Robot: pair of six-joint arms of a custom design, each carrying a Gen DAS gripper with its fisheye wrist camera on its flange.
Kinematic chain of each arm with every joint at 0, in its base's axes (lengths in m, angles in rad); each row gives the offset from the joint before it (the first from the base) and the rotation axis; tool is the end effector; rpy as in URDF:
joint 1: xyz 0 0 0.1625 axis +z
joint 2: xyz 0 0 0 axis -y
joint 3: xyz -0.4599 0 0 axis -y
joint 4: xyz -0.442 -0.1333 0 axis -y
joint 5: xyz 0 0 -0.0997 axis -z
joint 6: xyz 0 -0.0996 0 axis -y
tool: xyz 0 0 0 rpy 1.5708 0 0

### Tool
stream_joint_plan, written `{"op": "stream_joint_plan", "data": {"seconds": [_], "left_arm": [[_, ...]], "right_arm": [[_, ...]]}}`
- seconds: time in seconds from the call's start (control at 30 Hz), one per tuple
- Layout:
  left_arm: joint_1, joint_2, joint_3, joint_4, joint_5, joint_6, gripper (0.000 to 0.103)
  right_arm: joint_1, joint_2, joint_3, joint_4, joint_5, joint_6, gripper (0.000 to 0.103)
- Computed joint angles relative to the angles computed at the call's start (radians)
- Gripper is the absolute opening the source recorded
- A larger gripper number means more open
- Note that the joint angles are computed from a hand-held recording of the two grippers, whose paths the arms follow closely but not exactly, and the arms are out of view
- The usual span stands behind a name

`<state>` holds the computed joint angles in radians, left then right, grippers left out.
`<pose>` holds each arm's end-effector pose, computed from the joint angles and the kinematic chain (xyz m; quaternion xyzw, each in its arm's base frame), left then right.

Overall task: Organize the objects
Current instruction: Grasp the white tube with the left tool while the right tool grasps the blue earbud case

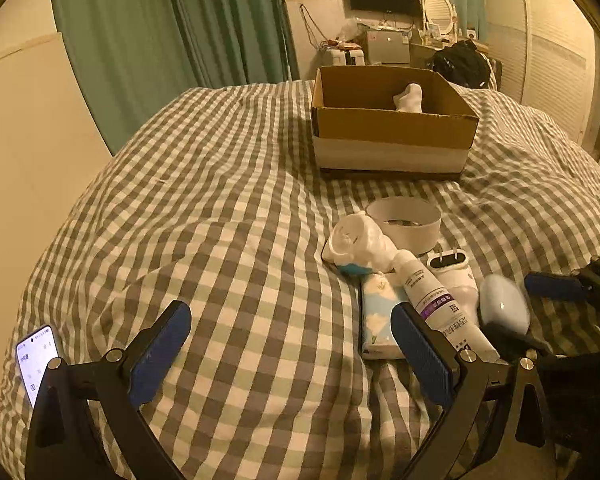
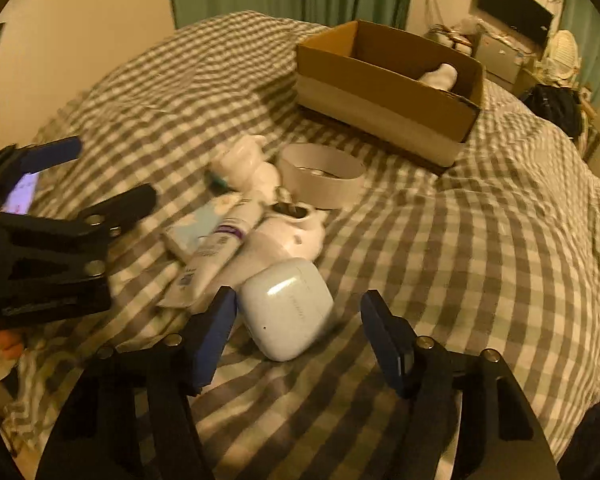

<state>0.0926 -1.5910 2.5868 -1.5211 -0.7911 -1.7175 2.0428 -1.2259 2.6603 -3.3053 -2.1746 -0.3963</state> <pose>-0.2001 -0.2228 0.1296 0.0927 0.8184 -0.3417 0.4527 0.2207 -0.2635 0.1086 0.3568 -0.8752 0.1538 0.2884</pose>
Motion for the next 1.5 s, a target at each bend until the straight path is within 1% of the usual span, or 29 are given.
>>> {"op": "stream_joint_plan", "data": {"seconds": [0.03, 0.1, 0.17, 0.23, 0.4, 0.43, 0.47, 0.5, 0.53, 0.6, 0.67, 0.73, 0.77, 0.8, 0.83, 0.87, 0.9, 0.93, 0.97, 1.0, 1.13, 1.2, 1.23, 1.3, 1.33, 1.5], "left_arm": [[0.005, -0.003, 0.002, -0.011, 0.001, 0.008, 0.103], [0.011, 0.0, 0.002, -0.025, 0.001, 0.017, 0.103], [0.015, 0.003, 0.003, -0.041, 0.002, 0.029, 0.103], [0.014, 0.0, 0.004, -0.05, 0.002, 0.036, 0.103], [0.008, -0.012, 0.005, -0.096, 0.009, 0.066, 0.103], [0.009, -0.007, 0.006, -0.122, 0.012, 0.084, 0.103], [0.013, 0.001, 0.006, -0.145, 0.016, 0.102, 0.103], [0.02, 0.014, 0.005, -0.175, 0.023, 0.126, 0.103], [0.031, 0.033, 0.009, -0.23, 0.032, 0.169, 0.103], [0.049, 0.066, 0.011, -0.289, 0.037, 0.219, 0.103], [0.078, 0.099, 0.013, -0.352, 0.033, 0.272, 0.103], [0.097, 0.118, 0.023, -0.41, 0.024, 0.311, 0.1], [0.101, 0.124, 0.025, -0.42, 0.022, 0.318, 0.095], [0.104, 0.127, 0.028, -0.429, 0.02, 0.325, 0.087], [0.112, 0.132, 0.03, -0.448, 0.014, 0.342, 0.084], [0.122, 0.135, 0.033, -0.473, 0.009, 0.365, 0.076], [0.134, 0.147, 0.034, -0.504, 0.003, 0.389, 0.064], [0.148, 0.159, 0.037, -0.542, -0.005, 0.418, 0.059], [0.152, 0.158, 0.044, -0.568, -0.012, 0.438, 0.047], [0.158, 0.157, 0.05, -0.601, -0.019, 0.463, 0.04], [0.151, 0.141, 0.056, -0.599, -0.02, 0.457, 0.034], [0.144, 0.129, 0.055, -0.568, -0.016, 0.432, 0.021], [0.138, 0.115, 0.054, -0.546, -0.011, 0.417, 0.02], [0.127, 0.091, 0.058, -0.527, -0.012, 0.406, 0.019], [0.118, 0.082, 0.058, -0.508, -0.009, 0.394, 0.019], [0.093, 0.061, 0.054, -0.459, 0.006, 0.364, 0.019]], "right_arm": [[0.011, 0.024, -0.004, -0.019, -0.038, 0.0, 0.054], [0.021, 0.073, -0.012, -0.055, -0.083, -0.009, 0.054], [0.023, 0.093, -0.012, -0.078, -0.099, -0.022, 0.054], [0.017, 0.095, -0.011, -0.091, -0.092, -0.026, 0.054], [0.003, 0.059, 0.0, -0.089, -0.047, -0.019, 0.051], [0.002, 0.048, 0.002, -0.088, -0.037, -0.017, 0.037], [-0.002, 0.024, 0.009, -0.09, -0.011, -0.021, 0.03], [0.003, 0.009, 0.012, -0.097, 0.0, -0.02, 0.026], [0.006, -0.01, 0.014, -0.09, 0.006, -0.018, 0.024], [0.011, -0.032, 0.011, -0.076, -0.002, -0.026, 0.023], [-0.005, -0.05, 0.009, -0.059, 0.01, -0.021, 0.022], [-0.009, -0.053, 0.015, -0.077, 0.009, -0.021, 0.022], [-0.004, -0.051, 0.015, -0.084, 0.0, -0.026, 0.022], [-0.002, -0.047, 0.016, -0.094, -0.006, -0.03, 0.022], [0.0, -0.042, 0.016, -0.105, -0.013, -0.031, 0.022], [-0.002, -0.041, 0.015, -0.107, -0.013, -0.029, 0.022], [-0.005, -0.038, 0.015, -0.106, -0.012, -0.03, 0.022], [-0.008, -0.036, 0.016, -0.107, -0.012, -0.032, 0.022], [-0.007, -0.028, 0.014, -0.105, -0.017, -0.032, 0.022], [-0.008, -0.019, 0.013, -0.109, -0.021, -0.034, 0.023], [-0.019, -0.013, 0.009, -0.099, -0.007, -0.024, 0.024], [-0.02, -0.003, 0.004, -0.095, -0.008, -0.022, 0.025], [-0.019, 0.011, 0.0, -0.097, -0.01, -0.023, 0.027], [-0.02, 0.027, -0.005, -0.089, -0.014, -0.021, 0.033], [-0.021, 0.039, -0.008, -0.092, -0.021, -0.022, 0.034], [-0.007, 0.078, -0.016, -0.117, -0.056, -0.033, 0.036]]}}
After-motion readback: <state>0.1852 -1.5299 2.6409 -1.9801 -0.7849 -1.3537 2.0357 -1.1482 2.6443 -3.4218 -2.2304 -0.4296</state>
